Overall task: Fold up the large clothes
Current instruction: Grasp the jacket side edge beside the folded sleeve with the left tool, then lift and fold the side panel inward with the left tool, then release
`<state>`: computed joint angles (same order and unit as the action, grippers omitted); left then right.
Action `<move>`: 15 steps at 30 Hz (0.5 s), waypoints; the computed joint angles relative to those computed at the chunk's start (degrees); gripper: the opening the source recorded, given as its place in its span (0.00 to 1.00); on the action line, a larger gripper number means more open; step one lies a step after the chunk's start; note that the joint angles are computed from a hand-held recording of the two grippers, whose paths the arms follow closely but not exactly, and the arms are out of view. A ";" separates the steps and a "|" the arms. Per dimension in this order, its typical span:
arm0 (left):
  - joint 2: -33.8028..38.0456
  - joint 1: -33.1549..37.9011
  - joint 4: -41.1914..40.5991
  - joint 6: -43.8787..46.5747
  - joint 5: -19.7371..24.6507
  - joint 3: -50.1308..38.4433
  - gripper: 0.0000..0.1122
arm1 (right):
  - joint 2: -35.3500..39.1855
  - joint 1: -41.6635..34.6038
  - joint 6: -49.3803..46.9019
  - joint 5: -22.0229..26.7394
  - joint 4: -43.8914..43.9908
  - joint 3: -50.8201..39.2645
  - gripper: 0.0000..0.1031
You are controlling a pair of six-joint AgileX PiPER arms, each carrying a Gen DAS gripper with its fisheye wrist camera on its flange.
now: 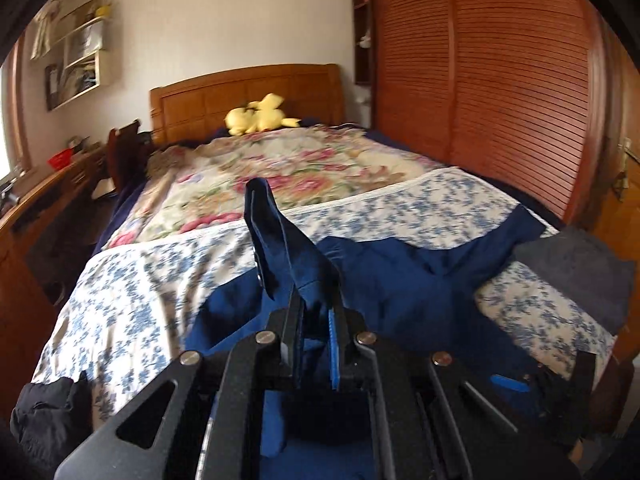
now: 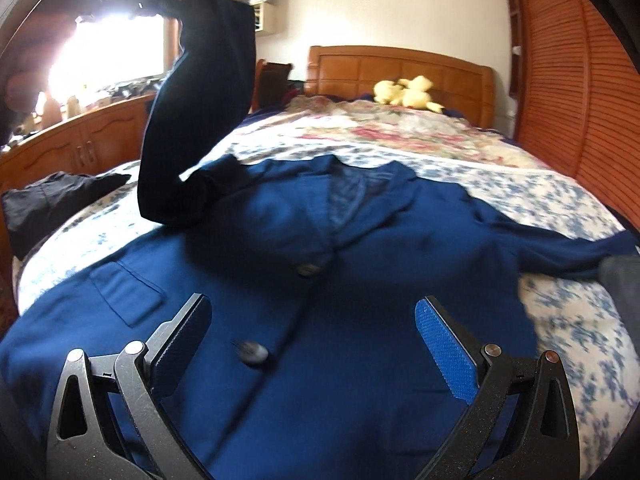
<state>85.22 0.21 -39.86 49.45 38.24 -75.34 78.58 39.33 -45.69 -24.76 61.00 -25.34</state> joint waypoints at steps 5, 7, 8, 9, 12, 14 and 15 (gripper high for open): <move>-3.59 -1.98 -2.22 0.34 0.68 4.27 0.07 | -1.21 -4.31 9.67 4.06 -10.55 2.60 1.00; -4.80 -2.90 -2.15 -0.22 -0.74 6.72 0.08 | -0.94 -5.14 12.23 4.35 -13.48 2.97 1.00; -5.62 -3.16 -2.19 0.43 -1.72 8.46 0.08 | -0.63 -5.44 13.17 4.58 -14.59 2.80 1.00; -6.04 -3.24 -3.07 1.80 -2.59 9.99 0.09 | -0.37 -5.85 14.78 4.80 -16.42 2.85 1.00; -7.44 -1.42 -8.39 9.19 -4.22 15.97 0.11 | 0.05 -7.28 20.25 5.64 -22.33 2.98 1.00; -7.76 -0.68 -11.92 13.50 -6.09 19.59 0.13 | 0.26 -8.66 24.90 6.53 -27.41 2.97 1.00; -8.01 0.41 -15.13 17.42 -6.85 21.90 0.13 | 0.55 -8.98 26.45 6.82 -28.99 2.82 1.00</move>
